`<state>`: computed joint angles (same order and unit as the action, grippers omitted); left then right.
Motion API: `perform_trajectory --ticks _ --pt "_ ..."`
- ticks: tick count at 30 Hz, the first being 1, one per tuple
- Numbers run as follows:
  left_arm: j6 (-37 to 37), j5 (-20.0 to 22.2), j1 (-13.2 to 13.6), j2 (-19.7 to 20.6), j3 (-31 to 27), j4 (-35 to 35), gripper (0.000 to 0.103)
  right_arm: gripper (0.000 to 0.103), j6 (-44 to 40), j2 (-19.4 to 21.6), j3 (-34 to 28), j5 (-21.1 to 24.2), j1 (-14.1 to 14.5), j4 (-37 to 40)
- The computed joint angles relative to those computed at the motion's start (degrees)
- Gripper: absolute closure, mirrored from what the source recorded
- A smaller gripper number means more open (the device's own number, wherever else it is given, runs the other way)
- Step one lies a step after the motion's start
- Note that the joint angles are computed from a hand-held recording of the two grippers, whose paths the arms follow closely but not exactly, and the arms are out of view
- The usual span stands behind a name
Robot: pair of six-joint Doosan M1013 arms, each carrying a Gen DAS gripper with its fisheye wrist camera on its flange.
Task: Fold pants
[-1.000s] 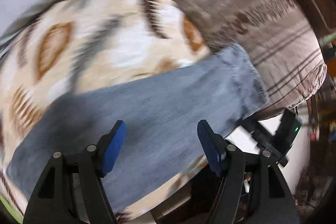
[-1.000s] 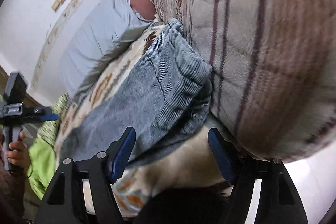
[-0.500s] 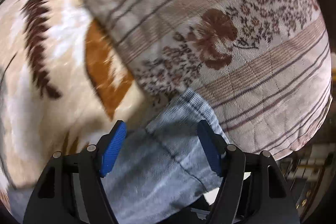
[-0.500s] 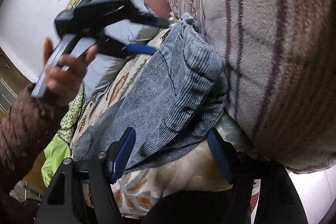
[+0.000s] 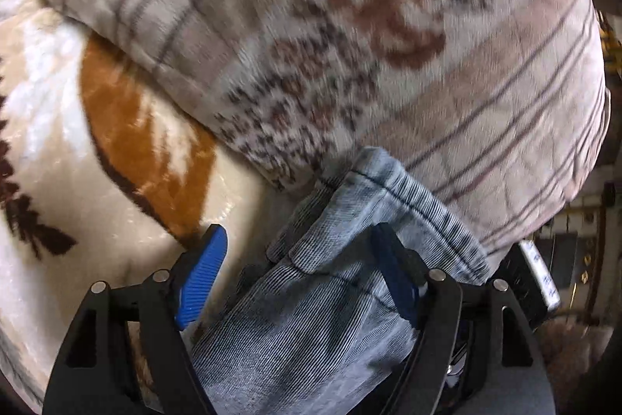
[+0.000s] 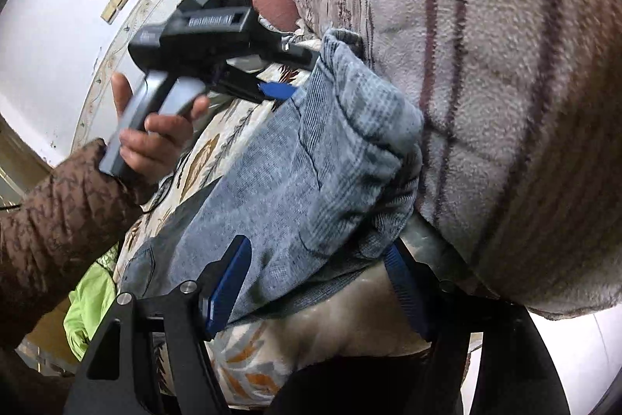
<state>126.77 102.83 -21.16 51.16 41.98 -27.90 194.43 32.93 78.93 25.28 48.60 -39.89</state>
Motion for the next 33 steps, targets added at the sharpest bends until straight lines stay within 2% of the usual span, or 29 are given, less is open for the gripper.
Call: perform_trajectory --ticks 5,8,10,13,15,19,22,23,24,25,26,27,29,33 --pt "3.48 -0.51 -0.34 -0.94 2.38 -0.79 0.023 0.030 -1.93 0.59 -1.40 1.21 -0.25 1.98" --pt "8.51 -2.02 -1.05 -3.79 6.98 0.01 0.023 0.030 -3.51 0.95 -2.33 2.13 -0.39 3.26" --pt "11.55 -4.54 -1.49 -5.35 8.85 1.19 0.023 0.030 -5.05 1.25 -3.35 2.89 -0.50 4.64" --pt "10.66 -2.95 -1.89 -4.37 7.36 0.75 0.023 0.030 -5.41 0.79 -2.77 2.97 -0.64 4.90" --pt "10.36 -1.54 -2.28 -3.17 5.84 1.55 0.019 0.030 -6.26 0.99 -3.27 3.45 -0.73 5.63" --pt "10.33 -2.92 -2.87 -2.78 6.26 -0.49 0.010 0.030 -7.11 1.10 -3.83 4.62 -0.53 6.43" --pt "10.50 -5.92 -2.98 -4.19 9.42 -2.30 0.011 0.032 -7.46 1.50 -4.85 5.77 -0.51 6.65" --pt "10.78 -6.06 -2.64 -4.40 9.87 -3.03 0.021 0.034 -7.50 1.62 -5.18 6.21 -0.52 6.74" --pt "12.34 -4.35 -1.14 -5.17 11.18 -3.43 0.032 0.042 -6.82 1.59 -5.16 6.41 -0.43 6.14" --pt "12.03 -1.76 -0.19 -4.50 10.10 -5.33 0.059 0.059 -6.61 1.72 -5.49 6.81 -0.42 5.97" --pt "12.14 -1.27 -0.16 -4.75 10.26 -5.76 0.071 0.069 -6.88 1.89 -5.96 7.62 -0.45 6.12" --pt "13.22 -2.77 -0.23 -5.73 11.33 -5.13 0.072 0.080 -7.34 2.06 -6.51 8.18 -0.56 6.25" --pt "14.58 -5.74 -0.56 -7.69 13.68 -3.75 0.081 0.083 -7.98 2.19 -7.04 8.55 -0.73 6.08" --pt "12.98 -7.30 -0.10 -9.31 15.03 -4.57 0.085 0.086 -8.46 2.13 -7.79 7.90 -0.49 3.78"
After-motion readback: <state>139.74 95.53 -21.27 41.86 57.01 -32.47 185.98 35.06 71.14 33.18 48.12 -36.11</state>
